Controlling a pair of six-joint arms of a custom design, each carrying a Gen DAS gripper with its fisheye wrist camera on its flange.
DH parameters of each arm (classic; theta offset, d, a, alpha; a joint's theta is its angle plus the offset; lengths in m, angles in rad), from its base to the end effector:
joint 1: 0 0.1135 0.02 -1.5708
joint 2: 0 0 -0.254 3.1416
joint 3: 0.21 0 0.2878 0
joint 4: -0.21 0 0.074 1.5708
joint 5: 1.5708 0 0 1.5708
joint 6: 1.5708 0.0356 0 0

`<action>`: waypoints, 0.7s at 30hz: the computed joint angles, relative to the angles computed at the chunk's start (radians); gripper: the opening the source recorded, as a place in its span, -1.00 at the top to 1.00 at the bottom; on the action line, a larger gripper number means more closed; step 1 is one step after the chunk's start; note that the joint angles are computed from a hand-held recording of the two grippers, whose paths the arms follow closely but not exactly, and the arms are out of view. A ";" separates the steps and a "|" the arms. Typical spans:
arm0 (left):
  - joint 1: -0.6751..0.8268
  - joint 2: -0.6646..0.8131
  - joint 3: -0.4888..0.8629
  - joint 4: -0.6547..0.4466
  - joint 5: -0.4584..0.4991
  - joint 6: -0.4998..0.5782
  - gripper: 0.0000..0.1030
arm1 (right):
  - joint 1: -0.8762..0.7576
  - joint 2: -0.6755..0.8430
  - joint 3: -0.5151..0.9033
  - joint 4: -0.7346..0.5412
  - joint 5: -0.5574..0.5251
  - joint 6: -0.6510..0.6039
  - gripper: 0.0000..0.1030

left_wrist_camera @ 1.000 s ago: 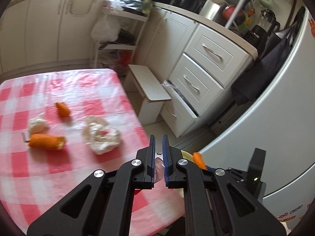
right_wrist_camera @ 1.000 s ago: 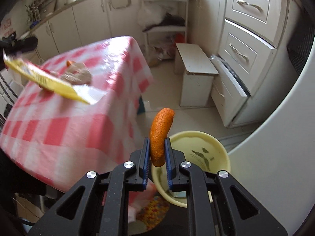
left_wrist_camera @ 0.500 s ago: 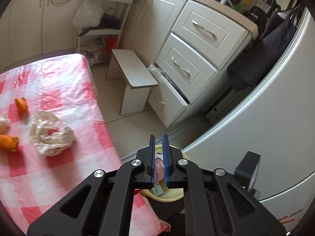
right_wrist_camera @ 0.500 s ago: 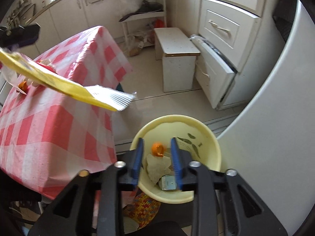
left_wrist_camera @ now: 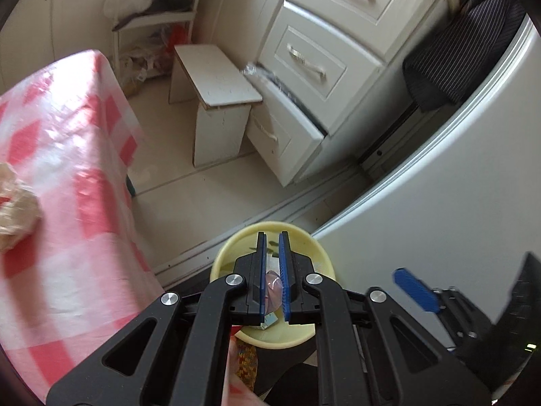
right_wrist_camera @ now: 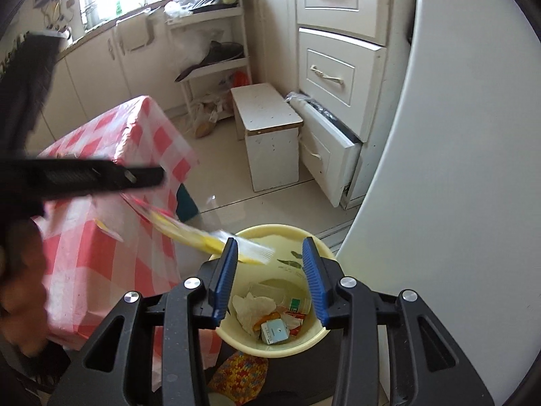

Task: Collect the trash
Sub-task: 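Carry packet and peel to the yellow bin and open both grippers over it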

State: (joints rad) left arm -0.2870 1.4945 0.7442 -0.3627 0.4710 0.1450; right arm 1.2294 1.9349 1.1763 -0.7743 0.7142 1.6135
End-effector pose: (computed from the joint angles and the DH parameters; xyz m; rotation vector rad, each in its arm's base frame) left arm 0.2776 -0.0988 0.1239 0.7104 2.5486 -0.6759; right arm 0.1425 0.3313 0.0999 0.4804 2.3806 -0.0893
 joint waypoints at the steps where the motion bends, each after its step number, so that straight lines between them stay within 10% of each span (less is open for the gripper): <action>1: -0.022 0.026 0.002 0.020 -0.016 -0.016 0.85 | -0.003 -0.002 -0.007 0.006 -0.004 0.000 0.23; 21: -0.002 0.013 -0.023 0.011 -0.026 -0.010 0.20 | -0.029 -0.002 -0.031 0.086 -0.016 -0.019 0.07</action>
